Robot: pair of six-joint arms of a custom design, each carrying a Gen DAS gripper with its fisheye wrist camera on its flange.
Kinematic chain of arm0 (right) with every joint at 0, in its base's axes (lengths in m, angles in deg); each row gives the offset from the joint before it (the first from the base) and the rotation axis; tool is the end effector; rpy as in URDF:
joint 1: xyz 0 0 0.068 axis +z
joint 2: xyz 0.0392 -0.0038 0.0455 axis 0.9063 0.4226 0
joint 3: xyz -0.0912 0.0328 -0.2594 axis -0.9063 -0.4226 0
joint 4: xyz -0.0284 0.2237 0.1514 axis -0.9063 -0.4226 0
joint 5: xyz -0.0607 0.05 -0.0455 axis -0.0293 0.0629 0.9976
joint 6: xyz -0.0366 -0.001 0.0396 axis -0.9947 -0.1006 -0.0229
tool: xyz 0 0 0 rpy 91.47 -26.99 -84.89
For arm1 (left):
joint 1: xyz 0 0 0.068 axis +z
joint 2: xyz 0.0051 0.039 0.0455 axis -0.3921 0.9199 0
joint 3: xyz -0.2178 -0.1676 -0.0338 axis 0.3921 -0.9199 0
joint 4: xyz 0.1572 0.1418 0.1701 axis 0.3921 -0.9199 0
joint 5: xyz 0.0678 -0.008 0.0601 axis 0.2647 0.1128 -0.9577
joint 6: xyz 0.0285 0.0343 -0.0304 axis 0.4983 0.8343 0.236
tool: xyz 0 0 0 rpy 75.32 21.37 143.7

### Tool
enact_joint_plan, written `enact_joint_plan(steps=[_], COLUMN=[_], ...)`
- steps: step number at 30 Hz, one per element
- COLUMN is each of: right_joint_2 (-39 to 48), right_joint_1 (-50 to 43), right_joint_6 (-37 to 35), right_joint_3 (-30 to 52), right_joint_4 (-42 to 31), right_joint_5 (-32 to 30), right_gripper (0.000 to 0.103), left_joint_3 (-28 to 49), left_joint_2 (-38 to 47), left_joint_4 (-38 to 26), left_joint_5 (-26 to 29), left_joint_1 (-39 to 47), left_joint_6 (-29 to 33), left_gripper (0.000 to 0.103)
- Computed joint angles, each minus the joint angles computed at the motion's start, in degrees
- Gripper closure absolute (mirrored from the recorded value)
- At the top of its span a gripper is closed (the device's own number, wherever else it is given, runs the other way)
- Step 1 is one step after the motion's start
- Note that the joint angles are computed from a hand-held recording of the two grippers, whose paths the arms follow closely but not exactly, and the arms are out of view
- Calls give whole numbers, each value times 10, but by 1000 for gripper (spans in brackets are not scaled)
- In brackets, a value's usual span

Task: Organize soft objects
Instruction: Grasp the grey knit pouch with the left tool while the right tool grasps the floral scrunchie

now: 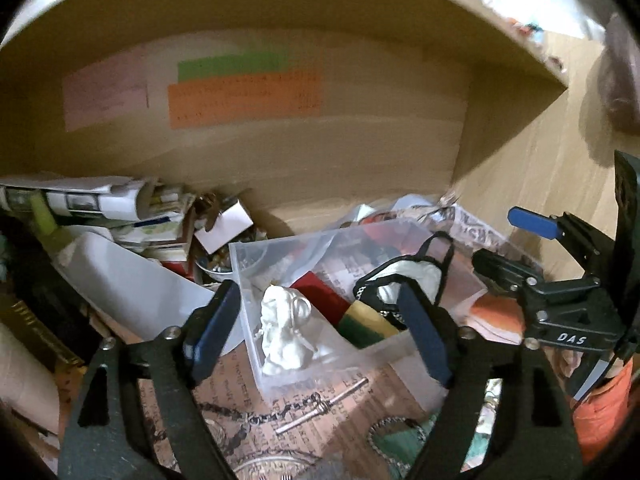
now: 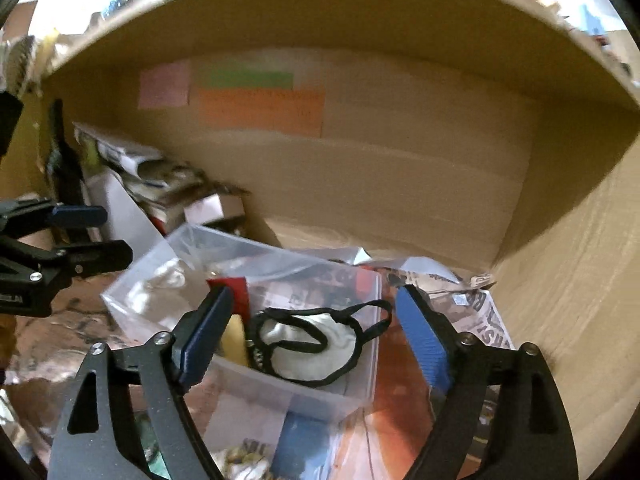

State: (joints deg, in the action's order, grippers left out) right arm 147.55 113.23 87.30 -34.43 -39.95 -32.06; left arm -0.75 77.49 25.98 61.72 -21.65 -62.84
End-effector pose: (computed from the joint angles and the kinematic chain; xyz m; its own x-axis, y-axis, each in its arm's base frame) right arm 0.1684 0.1553 0.1477 -0.4728 -0.1181 -0.8732 -0.0942 0.9921 -0.0832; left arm 0.2231 -0.0105 0.1431 -0.4730 0.2175 -0.8538 0.4824 0.8748 -0.0444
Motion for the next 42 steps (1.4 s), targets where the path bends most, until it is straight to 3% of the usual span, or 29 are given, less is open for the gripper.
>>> enact_joint_plan(steps=[10, 16, 20, 29, 34, 36, 38, 42], right_joint_2=[-75, -43, -10, 158, 172, 167, 165, 176], right_joint_1=[115, 168, 181, 168, 140, 136, 135, 124], right_joint_6=[118, 204, 249, 311, 327, 330, 333, 326], right_joint_3=[-49, -64, -79, -96, -120, -129, -128, -124], right_joint_4=[-65, -85, -63, 76, 119, 127, 119, 118], right_joint_5=[63, 73, 47, -50, -78, -79, -75, -74], right_gripper=[19, 19, 18, 18, 19, 22, 32, 48], left_joint_3=[-89, -126, -144, -156, -162, -166, -166, -164], left_joint_2=[-144, -137, -64, 170, 248, 274, 286, 303], left_joint_4=[-77, -91, -40, 119, 199, 235, 251, 271], left_joint_5=[74, 91, 71, 42, 28, 28, 32, 30], left_joint_1=[69, 98, 102, 106, 99, 101, 104, 115], left_joint_6=[50, 80, 87, 104, 99, 93, 85, 77], left_gripper=[10, 9, 9, 9, 9, 9, 10, 26])
